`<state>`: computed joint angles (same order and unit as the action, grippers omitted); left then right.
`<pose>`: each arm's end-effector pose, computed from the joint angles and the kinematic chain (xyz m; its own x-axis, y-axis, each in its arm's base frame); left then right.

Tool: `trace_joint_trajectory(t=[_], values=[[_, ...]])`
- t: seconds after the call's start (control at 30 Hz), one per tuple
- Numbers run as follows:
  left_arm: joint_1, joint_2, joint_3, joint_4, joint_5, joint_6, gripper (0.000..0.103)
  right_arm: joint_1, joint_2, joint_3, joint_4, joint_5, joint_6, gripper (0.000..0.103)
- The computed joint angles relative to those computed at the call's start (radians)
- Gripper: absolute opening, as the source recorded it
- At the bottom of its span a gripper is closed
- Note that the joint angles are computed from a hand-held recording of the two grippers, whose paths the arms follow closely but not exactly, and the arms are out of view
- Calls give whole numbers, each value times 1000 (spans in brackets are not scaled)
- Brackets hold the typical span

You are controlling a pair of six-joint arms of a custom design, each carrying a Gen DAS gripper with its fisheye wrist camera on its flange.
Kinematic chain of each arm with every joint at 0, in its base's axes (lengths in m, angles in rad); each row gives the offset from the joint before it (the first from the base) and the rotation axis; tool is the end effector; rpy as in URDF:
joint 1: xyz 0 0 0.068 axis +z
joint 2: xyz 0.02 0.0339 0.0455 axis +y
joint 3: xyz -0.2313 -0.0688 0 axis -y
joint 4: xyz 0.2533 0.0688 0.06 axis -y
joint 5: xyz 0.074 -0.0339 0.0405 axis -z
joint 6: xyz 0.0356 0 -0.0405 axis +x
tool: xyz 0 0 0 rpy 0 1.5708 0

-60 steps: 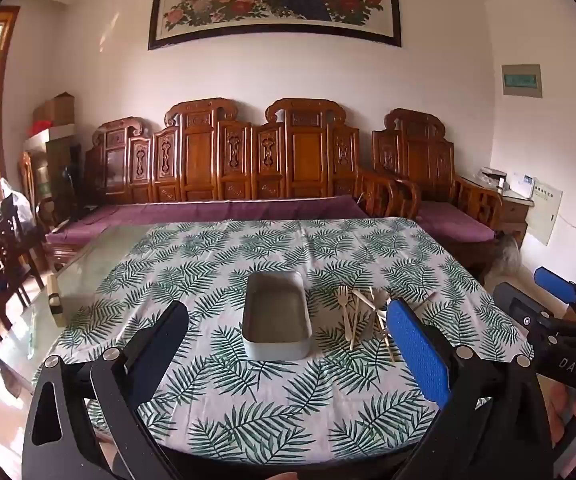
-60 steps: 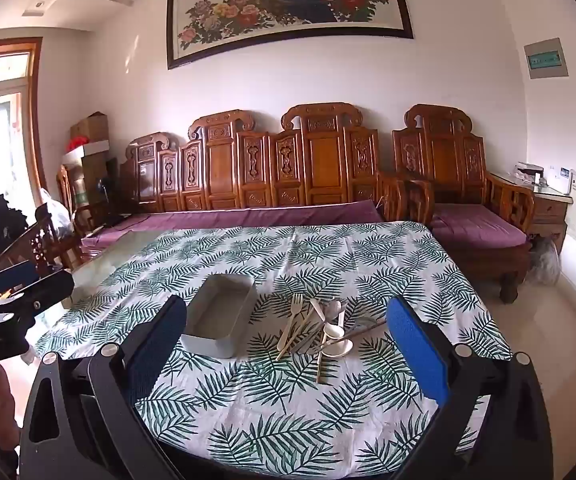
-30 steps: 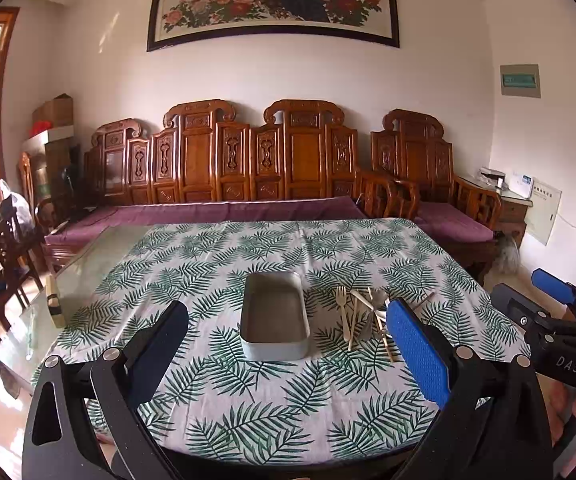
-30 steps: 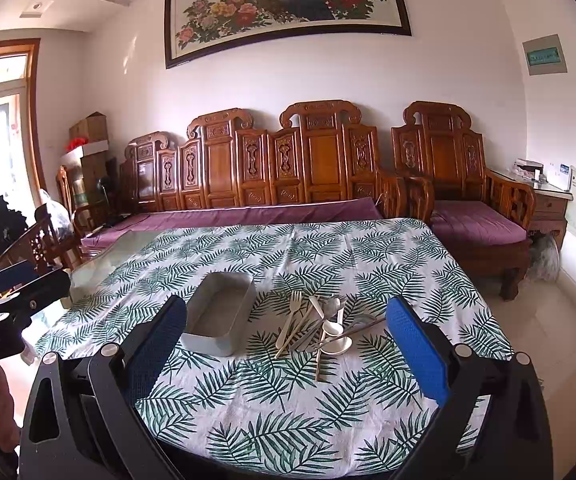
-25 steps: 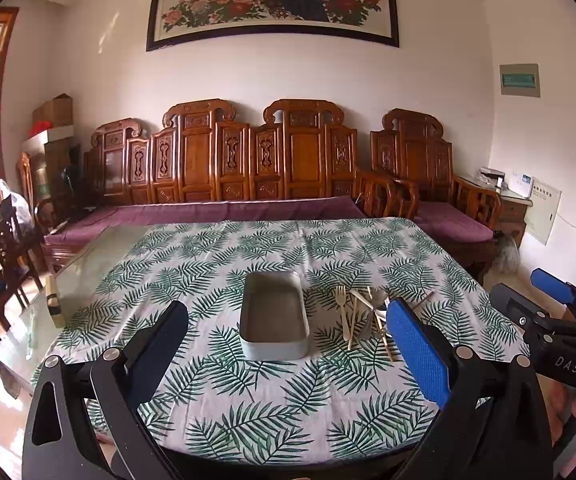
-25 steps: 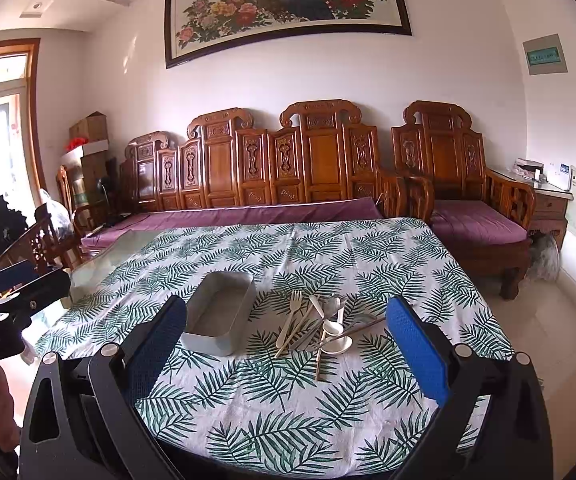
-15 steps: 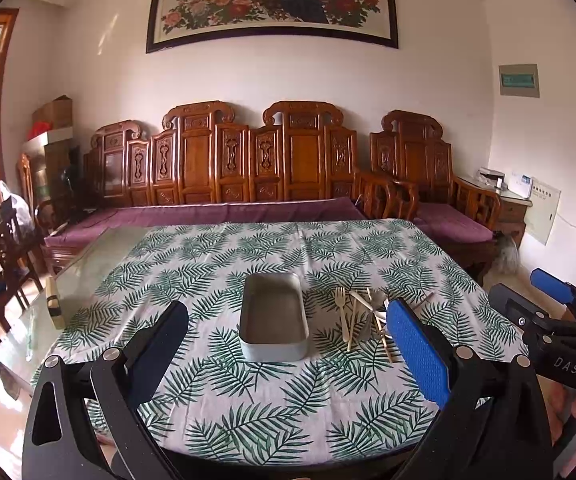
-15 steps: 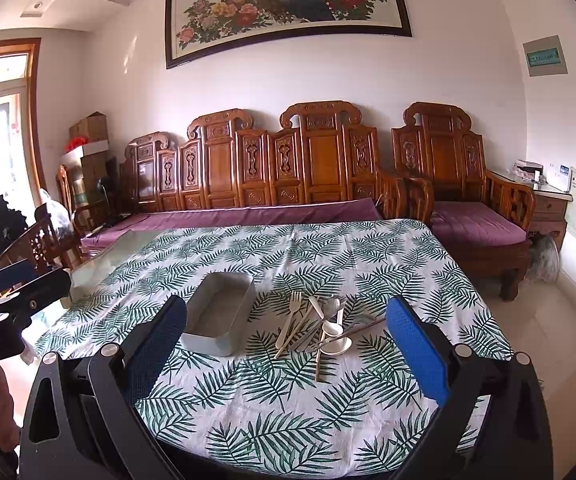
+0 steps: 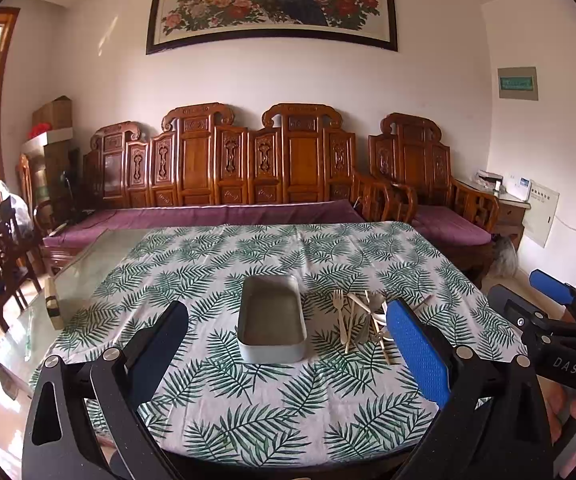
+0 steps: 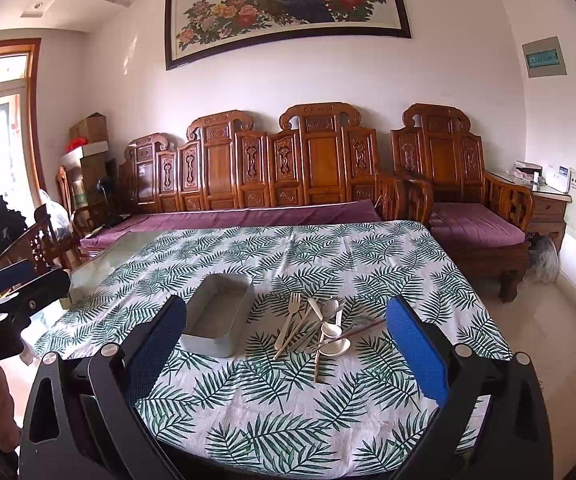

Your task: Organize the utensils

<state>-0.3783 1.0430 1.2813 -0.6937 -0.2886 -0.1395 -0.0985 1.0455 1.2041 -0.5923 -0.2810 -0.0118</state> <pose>0.2199 -0.0765 0.3839 -0.4210 0.0239 -0.9068 0.0586 0.9983 -0.0009 0.2426 -0.0141 0.3674 -0.4163 0.0297 -0.9087 -0.1609 0.9813 0.1058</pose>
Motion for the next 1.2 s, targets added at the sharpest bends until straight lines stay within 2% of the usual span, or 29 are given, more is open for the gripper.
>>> trace_joint_trajectory(t=[1.03, 1.2], values=[[6, -1, -7, 4, 9, -2, 96, 7, 16, 34, -25, -3, 2, 100], [33, 16, -16, 14, 45, 2, 96, 2, 30, 15, -7, -7, -4, 100]])
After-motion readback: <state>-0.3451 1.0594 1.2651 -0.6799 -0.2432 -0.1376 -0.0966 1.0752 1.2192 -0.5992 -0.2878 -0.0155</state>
